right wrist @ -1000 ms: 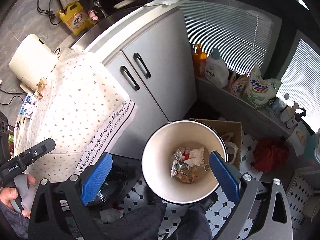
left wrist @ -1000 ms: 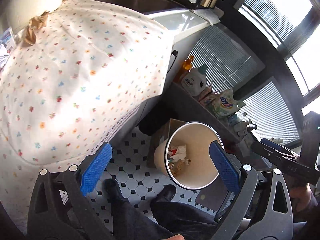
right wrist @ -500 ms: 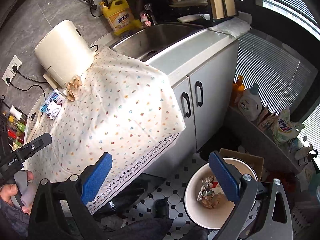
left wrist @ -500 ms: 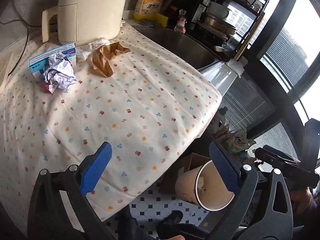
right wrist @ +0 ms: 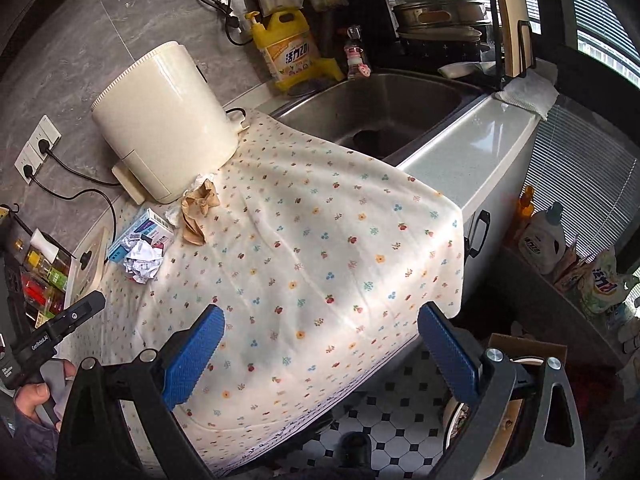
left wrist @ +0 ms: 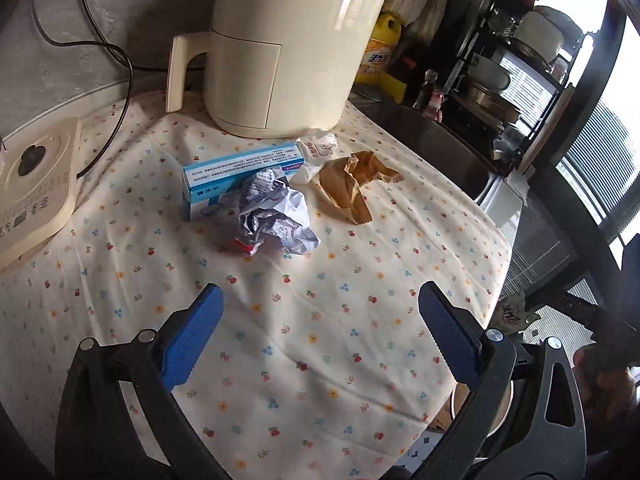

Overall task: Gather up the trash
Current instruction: 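Move both open grippers back over the counter toward the remaining trash, then grasp the blue medicine box with the left gripper while the right gripper grasps a brown paper bag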

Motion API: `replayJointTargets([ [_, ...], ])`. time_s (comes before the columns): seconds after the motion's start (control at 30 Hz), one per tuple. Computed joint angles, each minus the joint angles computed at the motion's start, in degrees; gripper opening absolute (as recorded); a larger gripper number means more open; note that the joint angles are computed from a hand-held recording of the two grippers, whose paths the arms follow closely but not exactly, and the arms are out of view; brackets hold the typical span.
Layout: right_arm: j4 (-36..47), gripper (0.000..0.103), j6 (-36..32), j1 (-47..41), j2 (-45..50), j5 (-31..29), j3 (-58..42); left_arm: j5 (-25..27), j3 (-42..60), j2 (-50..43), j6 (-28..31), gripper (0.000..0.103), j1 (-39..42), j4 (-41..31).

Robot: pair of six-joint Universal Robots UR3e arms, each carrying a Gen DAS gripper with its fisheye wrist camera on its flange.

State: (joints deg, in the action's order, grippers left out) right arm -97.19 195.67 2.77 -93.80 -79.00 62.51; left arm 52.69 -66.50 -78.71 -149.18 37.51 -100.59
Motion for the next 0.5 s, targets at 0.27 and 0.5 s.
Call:
replayJointTargets([
  [0.27,-0.6,0.095,4.95,7.41,12.33,-4.21,-13.09,-1.6,5.43,-6.58,3.07,0.097,4.56,0.64],
  [0.5,4.63,0.095,6.31,11.59,25.72,-6.18,-32.12,-2.66,9.38,-12.97,4.8,0.091,5.39,4.16],
])
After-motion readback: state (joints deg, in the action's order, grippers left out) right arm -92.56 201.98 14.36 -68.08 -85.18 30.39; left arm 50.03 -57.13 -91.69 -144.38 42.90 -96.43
